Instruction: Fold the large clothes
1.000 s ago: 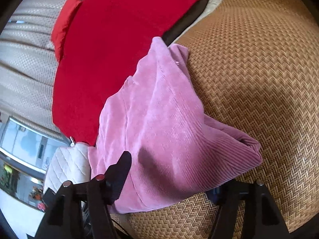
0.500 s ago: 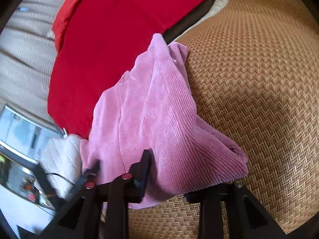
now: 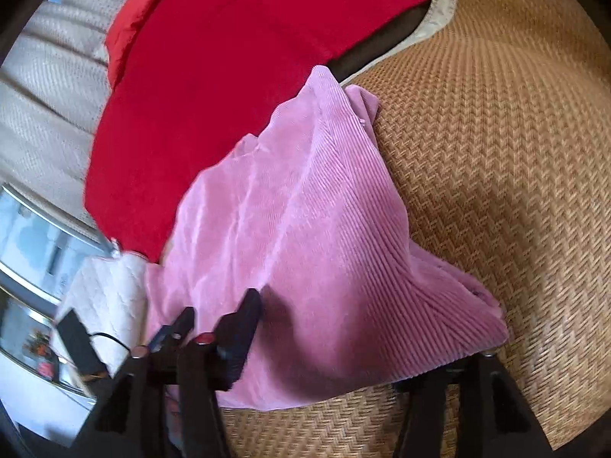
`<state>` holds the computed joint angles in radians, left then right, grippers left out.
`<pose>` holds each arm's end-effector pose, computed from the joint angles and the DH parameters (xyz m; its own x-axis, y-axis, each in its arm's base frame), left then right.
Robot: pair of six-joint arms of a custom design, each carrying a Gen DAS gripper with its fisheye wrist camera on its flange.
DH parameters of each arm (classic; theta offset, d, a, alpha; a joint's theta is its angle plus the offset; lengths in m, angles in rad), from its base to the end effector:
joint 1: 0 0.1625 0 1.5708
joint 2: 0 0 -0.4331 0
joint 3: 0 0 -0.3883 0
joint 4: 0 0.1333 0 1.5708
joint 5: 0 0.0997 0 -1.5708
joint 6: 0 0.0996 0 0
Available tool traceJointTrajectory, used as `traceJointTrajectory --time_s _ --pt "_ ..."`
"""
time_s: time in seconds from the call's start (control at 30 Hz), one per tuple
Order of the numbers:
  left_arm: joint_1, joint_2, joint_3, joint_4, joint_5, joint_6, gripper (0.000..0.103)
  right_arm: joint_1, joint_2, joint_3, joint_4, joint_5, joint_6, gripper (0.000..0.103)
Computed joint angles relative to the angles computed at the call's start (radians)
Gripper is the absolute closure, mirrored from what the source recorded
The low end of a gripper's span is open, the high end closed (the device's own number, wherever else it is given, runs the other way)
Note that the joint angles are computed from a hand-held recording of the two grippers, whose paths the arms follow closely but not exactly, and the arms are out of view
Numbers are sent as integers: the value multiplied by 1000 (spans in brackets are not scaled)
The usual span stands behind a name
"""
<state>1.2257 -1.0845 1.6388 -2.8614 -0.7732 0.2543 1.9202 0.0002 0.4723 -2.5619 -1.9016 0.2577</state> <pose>-0.0284 -0.6839 0.3564 -0.7304 -0.0337 -0.6822 0.4488 0.7292 -0.5166 0.4071 -0.8225 -0.0467 -0.9884 0.0412 0.1465 -0.0470 0.8331 -0.5512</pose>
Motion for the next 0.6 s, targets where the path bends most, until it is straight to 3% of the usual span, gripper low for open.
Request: traceJointTrajectory --time_s 0.17,0.33,0.43,0.6 --pt "0 -5 4 1 -4 0 2 9 27 -47 33 -30 -7 71" --pt "-1 -8 10 -6 -7 3 2 16 41 -72 48 -52 -15 72" --pt "-3 -11 14 -9 -12 -3 2 11 35 -62 44 -29 3 72" --pt "-7 -25 25 -21 -22 -13 2 -14 -39 69 -16 50 52 67"
